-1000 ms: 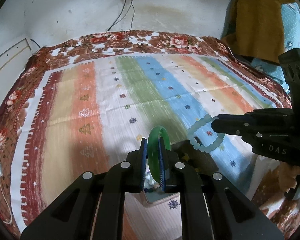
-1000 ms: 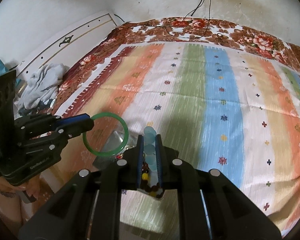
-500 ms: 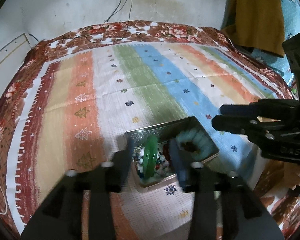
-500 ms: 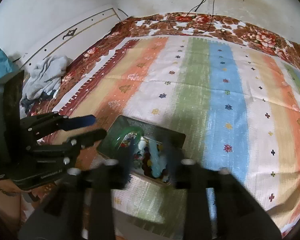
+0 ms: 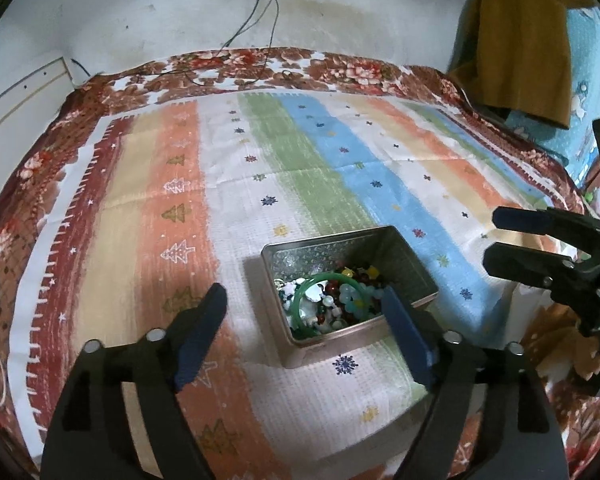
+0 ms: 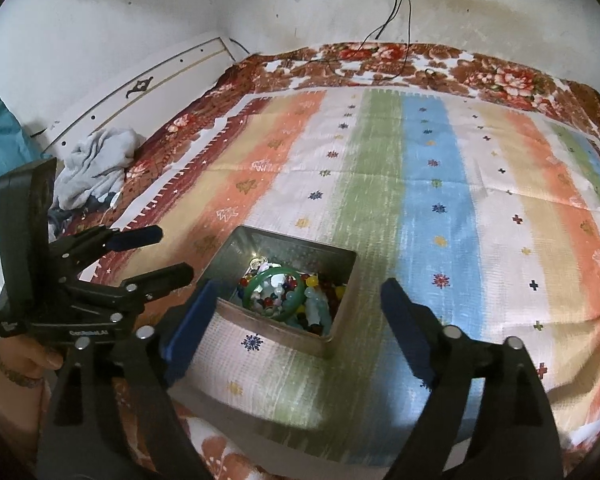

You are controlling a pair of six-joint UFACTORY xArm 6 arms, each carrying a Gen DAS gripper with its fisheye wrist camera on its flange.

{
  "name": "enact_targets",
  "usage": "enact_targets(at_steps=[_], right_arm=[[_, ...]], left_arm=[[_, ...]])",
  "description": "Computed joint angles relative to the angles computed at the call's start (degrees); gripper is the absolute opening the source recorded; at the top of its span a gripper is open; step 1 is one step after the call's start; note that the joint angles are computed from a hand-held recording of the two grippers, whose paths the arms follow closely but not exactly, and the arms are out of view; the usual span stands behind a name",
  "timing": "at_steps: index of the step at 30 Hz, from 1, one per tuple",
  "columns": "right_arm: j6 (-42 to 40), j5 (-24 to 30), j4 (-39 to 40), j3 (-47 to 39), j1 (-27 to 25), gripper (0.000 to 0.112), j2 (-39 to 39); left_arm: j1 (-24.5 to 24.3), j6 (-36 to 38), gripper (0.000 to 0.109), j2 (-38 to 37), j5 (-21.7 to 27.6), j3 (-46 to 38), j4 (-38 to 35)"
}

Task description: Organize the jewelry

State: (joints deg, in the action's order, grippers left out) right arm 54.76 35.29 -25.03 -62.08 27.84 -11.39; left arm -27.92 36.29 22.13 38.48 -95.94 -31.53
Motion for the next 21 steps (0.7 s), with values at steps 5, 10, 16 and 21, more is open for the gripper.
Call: enact_targets(at_steps=[5,10,16,21], right_arm=[[2.21,1.79,-4.00,1.34,1.21,0.093,-1.38],[6.07,2.17,-7.88,3.44,2.02,0.098,-3.30],[11.26,2.85,-12.09,5.70,3.55,0.098,-5.67],[13.17,4.05,-15.32,5.98,4.80,0.098,-5.92]], left_arm=[[0.22,2.52,0.087,-2.05,-1.61,3.35,-2.89],[-0.39,7.22,0.097,-4.92,-5.37,7.69,-6.79],[-0.77,8.20,0.097,-8.13,-11.76,13.37,-10.23],[-0.59,6.06,0.097,-8.91,-14.15,15.52,-9.76]])
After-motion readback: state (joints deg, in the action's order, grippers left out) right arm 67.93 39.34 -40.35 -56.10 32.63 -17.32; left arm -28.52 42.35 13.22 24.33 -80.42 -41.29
